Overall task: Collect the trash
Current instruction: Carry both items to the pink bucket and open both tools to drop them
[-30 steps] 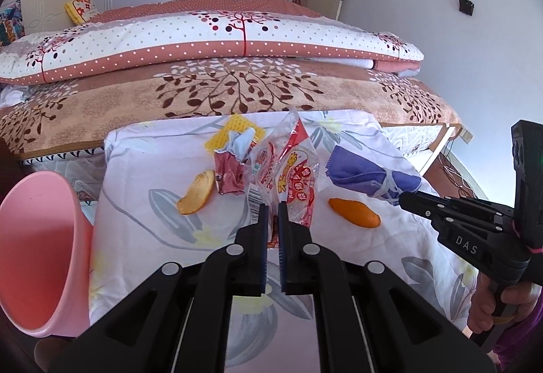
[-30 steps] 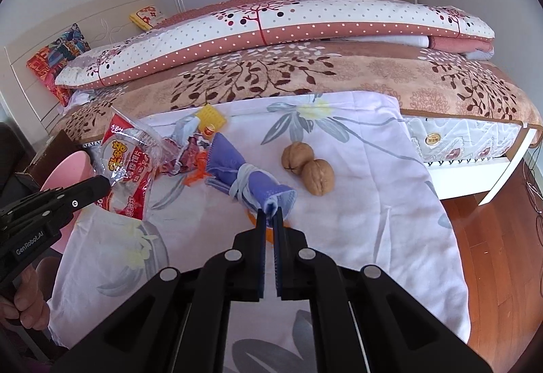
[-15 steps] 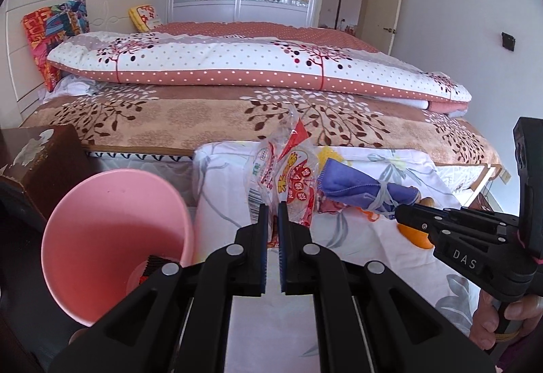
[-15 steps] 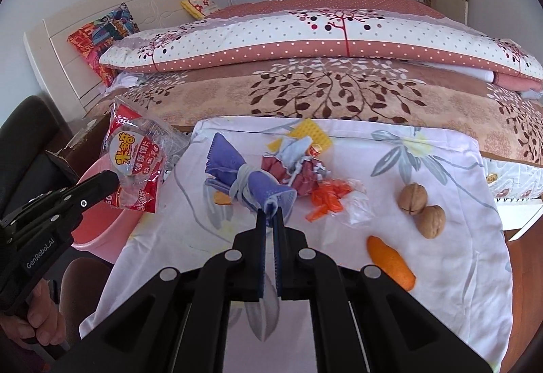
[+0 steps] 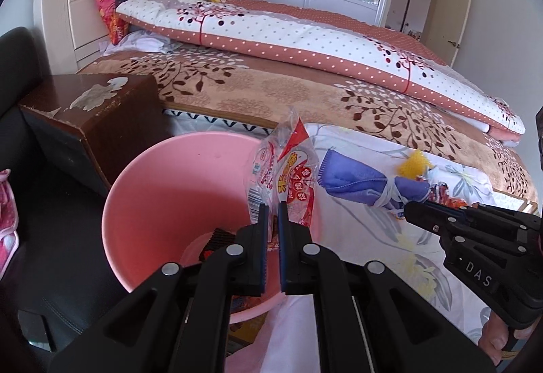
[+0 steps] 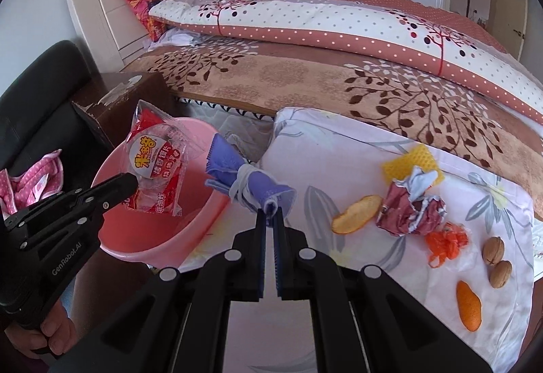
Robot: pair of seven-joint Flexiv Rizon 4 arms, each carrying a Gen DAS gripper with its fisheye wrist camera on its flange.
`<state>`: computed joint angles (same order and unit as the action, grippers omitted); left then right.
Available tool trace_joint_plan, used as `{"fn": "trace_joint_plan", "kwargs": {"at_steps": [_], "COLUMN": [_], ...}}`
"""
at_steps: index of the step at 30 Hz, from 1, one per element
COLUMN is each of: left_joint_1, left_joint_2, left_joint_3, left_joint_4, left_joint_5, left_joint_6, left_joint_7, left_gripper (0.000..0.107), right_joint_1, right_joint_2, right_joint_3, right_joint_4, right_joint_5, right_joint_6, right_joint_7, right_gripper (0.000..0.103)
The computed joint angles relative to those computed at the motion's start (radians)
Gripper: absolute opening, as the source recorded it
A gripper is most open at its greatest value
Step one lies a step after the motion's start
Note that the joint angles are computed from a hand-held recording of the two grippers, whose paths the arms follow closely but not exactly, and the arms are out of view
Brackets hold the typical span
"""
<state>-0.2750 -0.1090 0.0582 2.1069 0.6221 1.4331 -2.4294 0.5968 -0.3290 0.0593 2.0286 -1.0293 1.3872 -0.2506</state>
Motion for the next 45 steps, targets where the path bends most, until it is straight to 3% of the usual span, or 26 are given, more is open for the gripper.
{"fn": "trace_joint_plan", "kwargs": {"at_steps": [3, 8, 14, 27, 29, 32, 34, 39, 45], "left_joint_1": [0.031, 0.040, 0.069, 0.088, 0.088, 0.096, 0.089, 0.079, 0.036], "left_joint_2": [-0.005, -0.016, -0.050, -0.085, -0.089, -0.089, -0.088, -0.082, -0.069], "left_joint_3": [-0.002, 0.017, 0.019, 0.032, 0.032, 0.023, 0.030, 0.041, 0.080], "left_joint_4": [0.029, 0.026, 0.034, 0.084, 0.086, 0.100, 0.103, 0.106, 0.097], "left_joint_5": [-0.076, -0.076, -0.154, -0.351, -0.375, -0.418, -0.425, -0.428, -0.346], "left_joint_6": [0.002, -0.035, -0.043, 0.004, -0.001, 0.003, 0.007, 0.006, 0.054], "left_joint_7": [0.053, 0.065, 0.138, 0.285, 0.305, 0.339, 0.342, 0.342, 0.272], "left_gripper": [0.004, 0.004, 0.004, 0.005, 0.008, 0.034, 0.047, 0.049, 0.049], "right_joint_1": [0.007, 0.037, 0.068, 0.142, 0.145, 0.144, 0.144, 0.142, 0.161], "right_joint_2": [-0.047, -0.104, -0.175, -0.241, -0.242, -0.247, -0.246, -0.227, -0.181], "right_joint_3": [0.044, 0.075, 0.106, 0.075, 0.072, 0.073, 0.070, 0.051, -0.008], "right_joint_4": [-0.062, -0.143, -0.248, -0.346, -0.345, -0.350, -0.346, -0.312, -0.235], "right_joint_5": [0.092, 0.228, 0.388, 0.477, 0.478, 0.486, 0.489, 0.475, 0.399], "right_joint_6": [-0.046, -0.095, -0.172, -0.251, -0.253, -0.253, -0.241, -0.192, -0.107], "right_joint_7": [-0.101, -0.231, -0.373, -0.467, -0.466, -0.468, -0.463, -0.427, -0.341], "right_gripper": [0.004, 0.004, 0.004, 0.004, 0.004, 0.005, 0.024, 0.037, 0.038]}}
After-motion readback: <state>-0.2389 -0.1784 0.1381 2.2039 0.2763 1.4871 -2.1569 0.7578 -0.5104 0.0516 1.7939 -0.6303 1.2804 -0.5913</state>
